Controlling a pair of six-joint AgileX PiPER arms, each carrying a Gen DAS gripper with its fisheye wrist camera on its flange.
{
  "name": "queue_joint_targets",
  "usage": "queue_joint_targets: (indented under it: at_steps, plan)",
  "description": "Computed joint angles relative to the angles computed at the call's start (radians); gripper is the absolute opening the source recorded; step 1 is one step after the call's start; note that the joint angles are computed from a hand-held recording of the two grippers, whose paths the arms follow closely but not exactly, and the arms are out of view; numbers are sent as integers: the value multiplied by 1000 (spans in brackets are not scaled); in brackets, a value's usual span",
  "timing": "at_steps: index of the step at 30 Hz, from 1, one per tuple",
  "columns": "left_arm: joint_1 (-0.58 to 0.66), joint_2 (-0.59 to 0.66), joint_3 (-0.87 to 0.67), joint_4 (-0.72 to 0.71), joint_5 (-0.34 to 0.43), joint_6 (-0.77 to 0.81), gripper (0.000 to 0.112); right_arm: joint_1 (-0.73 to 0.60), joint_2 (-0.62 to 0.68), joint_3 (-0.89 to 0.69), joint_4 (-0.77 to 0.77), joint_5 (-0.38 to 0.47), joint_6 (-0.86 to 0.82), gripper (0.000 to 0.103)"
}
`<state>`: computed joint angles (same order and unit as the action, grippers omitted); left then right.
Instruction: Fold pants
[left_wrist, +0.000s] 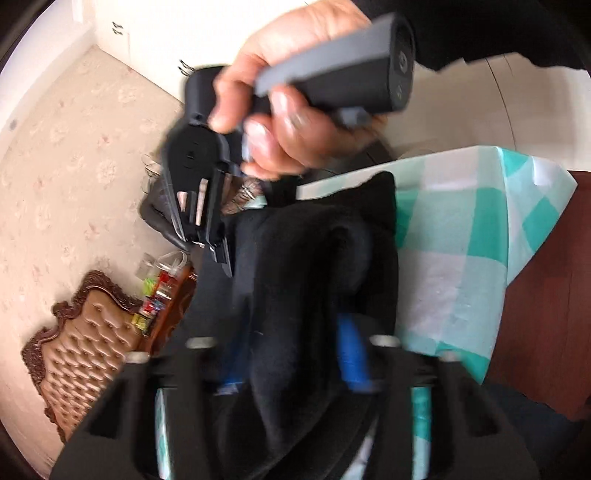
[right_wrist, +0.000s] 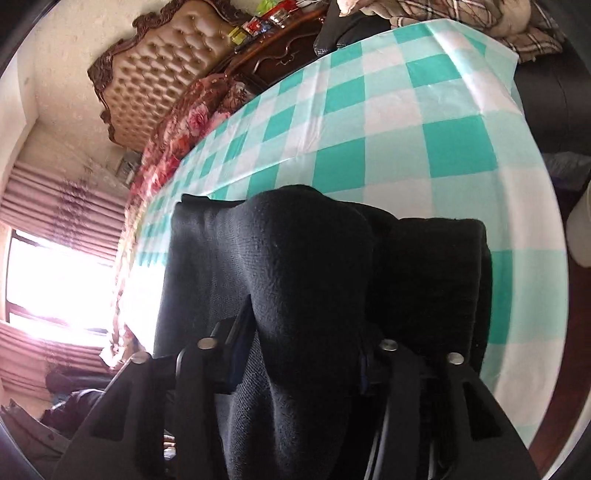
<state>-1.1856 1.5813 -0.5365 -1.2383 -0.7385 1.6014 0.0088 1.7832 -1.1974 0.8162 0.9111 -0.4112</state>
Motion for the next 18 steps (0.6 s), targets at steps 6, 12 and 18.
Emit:
queue_joint_targets:
  at_steps: [6, 12, 18]
  plan:
    - [-11, -86, -30, -54, -46, 114, 28, 19, -57, -117, -96, 72, 47, 27]
    - [-14, -54, -120, -42, -50, 187, 28, -32, -110, -146, -143, 98, 25, 27]
    - [-19, 169, -170, 25, -64, 77, 29, -37, -32, 9, -179, -111, -65, 30]
